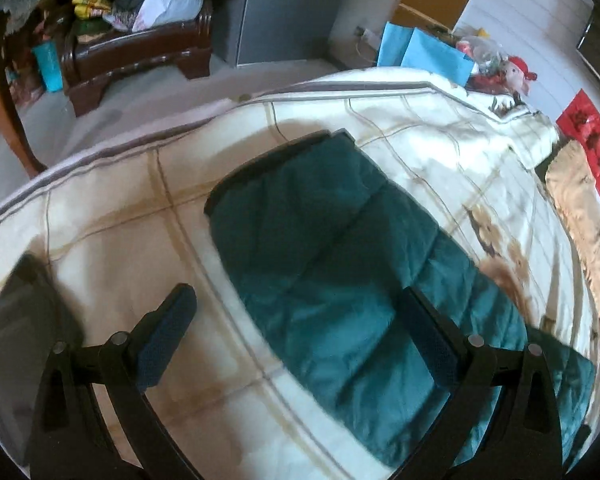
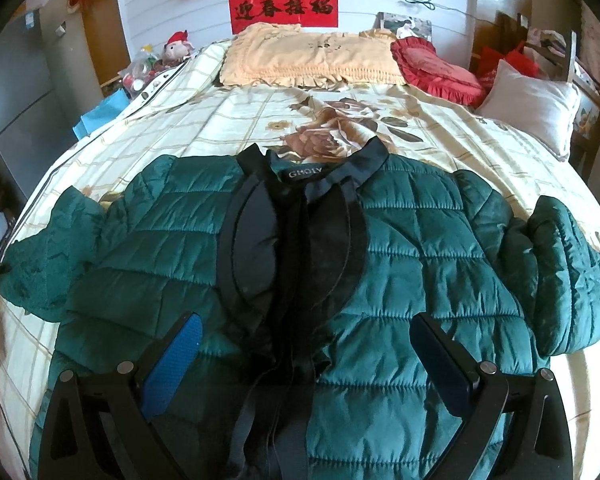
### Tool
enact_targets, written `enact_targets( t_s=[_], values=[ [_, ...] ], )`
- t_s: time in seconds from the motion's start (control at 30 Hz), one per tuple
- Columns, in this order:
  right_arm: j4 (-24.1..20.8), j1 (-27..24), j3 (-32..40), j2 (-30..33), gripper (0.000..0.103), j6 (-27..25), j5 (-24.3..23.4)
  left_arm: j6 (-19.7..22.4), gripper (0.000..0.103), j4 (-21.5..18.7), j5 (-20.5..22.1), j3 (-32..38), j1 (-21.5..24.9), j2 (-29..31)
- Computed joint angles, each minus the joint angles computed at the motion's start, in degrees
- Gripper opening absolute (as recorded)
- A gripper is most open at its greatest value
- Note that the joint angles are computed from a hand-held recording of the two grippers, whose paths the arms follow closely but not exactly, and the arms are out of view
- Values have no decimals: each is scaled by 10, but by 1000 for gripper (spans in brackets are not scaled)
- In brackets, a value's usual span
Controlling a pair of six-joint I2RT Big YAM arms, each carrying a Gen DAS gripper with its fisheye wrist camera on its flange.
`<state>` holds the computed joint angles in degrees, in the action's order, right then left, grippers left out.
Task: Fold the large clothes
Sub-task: 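Move the left gripper to the sleeve cuff nearest it and grasp it, then lift the sleeve with the left gripper and fold it across the jacket body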
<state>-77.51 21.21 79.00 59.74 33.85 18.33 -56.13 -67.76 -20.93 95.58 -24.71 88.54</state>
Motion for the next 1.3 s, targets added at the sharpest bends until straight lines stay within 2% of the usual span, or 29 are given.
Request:
enact_targets(
  t_s=[0.03, 0.13, 0.17, 0.23, 0.27, 0.37, 0.53, 0.77, 0.97, 1.3],
  values=[
    [-1, 1, 1, 0, 103, 0, 1, 9, 95, 16, 5, -4, 3, 0],
    [-5, 1, 2, 0, 103, 0, 2, 33, 69, 37, -2, -2, 5, 4],
    [-7, 2, 2, -1, 103, 1, 3, 43, 48, 55, 12, -8, 9, 1],
    [-9, 2, 3, -2, 103, 3, 0, 52, 29, 64, 31, -5, 13, 3],
    [-10, 2, 3, -3, 103, 4, -1, 52, 16, 70, 42, -6, 14, 1],
    [-15, 5, 4, -7, 103, 4, 5, 49, 14, 88, 47, -12, 1, -19],
    [-23, 3, 7, -14, 103, 2, 14, 74, 13, 114, 53, -4, -42, -52],
    [-31, -4, 10, -34, 103, 1, 24, 99, 13, 100, 40, 60, -127, -44],
    [-45, -20, 5, -60, 103, -4, 24, 122, 13, 70, 39, 156, -200, 10],
    [-62, -72, -14, -108, 103, -22, 4, 151, 13, -4, 59, 366, -297, 157]
  ],
)
